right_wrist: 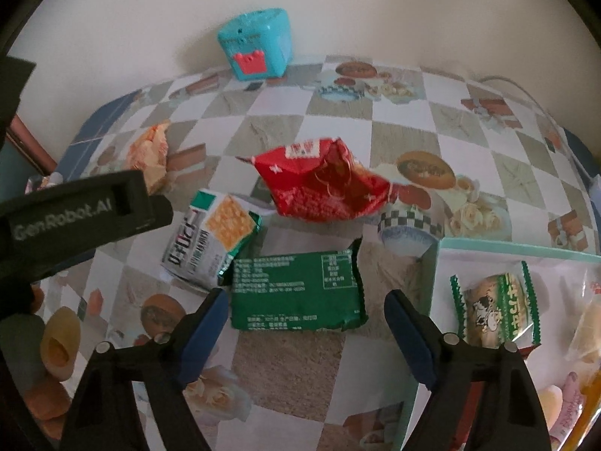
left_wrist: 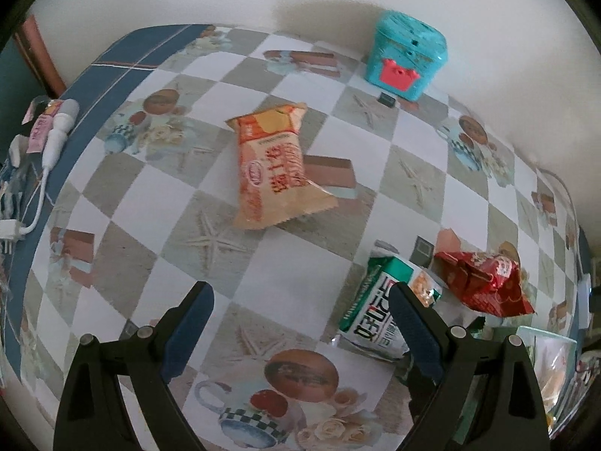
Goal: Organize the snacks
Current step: 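Grasp the white-green cracker pack with the left gripper while the right grasps the green biscuit pack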
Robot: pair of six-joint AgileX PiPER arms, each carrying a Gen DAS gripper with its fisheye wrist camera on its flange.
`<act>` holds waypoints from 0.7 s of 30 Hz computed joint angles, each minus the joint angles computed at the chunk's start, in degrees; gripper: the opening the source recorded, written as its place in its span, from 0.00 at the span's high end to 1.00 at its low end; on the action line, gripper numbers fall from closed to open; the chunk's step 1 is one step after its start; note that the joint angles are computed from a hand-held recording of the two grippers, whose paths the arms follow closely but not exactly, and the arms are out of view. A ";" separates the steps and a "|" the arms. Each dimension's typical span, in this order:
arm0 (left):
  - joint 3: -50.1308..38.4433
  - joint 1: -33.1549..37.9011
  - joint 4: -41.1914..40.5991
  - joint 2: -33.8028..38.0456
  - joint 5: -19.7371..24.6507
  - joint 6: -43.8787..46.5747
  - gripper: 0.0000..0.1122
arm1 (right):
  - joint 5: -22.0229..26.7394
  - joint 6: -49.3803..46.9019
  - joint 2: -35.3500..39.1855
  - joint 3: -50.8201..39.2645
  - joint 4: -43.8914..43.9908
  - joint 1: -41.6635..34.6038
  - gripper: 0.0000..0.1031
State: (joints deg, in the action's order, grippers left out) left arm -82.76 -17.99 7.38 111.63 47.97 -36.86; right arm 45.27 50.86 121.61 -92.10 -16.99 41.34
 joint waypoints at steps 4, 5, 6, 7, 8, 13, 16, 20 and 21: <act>-0.62 -0.60 -2.02 0.50 -0.52 3.10 0.16 | -0.69 -0.20 -0.07 0.68 0.68 -0.33 0.19; -0.53 -0.67 -2.95 0.47 -0.99 4.32 0.16 | -0.71 -0.16 -0.11 0.78 0.75 -0.41 0.24; -0.58 -0.89 -3.86 0.51 -1.33 5.56 0.16 | -0.57 0.11 -0.15 0.83 0.61 -0.46 0.26; -0.58 -1.04 -4.11 0.47 -1.40 6.05 0.16 | -0.64 0.31 -0.28 1.01 0.51 -0.48 0.27; -0.85 -1.34 -4.19 0.69 -1.36 6.47 0.16 | -0.73 0.28 -0.38 1.17 0.63 -0.54 0.27; -2.44 -2.87 -3.75 2.72 -0.70 7.59 0.16 | -0.82 0.16 -0.50 1.36 0.74 -0.63 0.28; -3.22 -3.21 -4.80 4.01 -0.22 8.91 0.16 | -0.96 0.09 -0.56 1.48 0.83 -0.66 0.28; -4.48 -3.99 -3.09 5.69 1.00 7.96 0.16 | -1.05 0.14 -0.92 2.09 0.88 -0.79 0.27; -4.48 -3.95 -2.72 5.90 1.13 7.49 0.16 | -1.08 0.08 -0.94 2.10 1.01 -0.84 0.28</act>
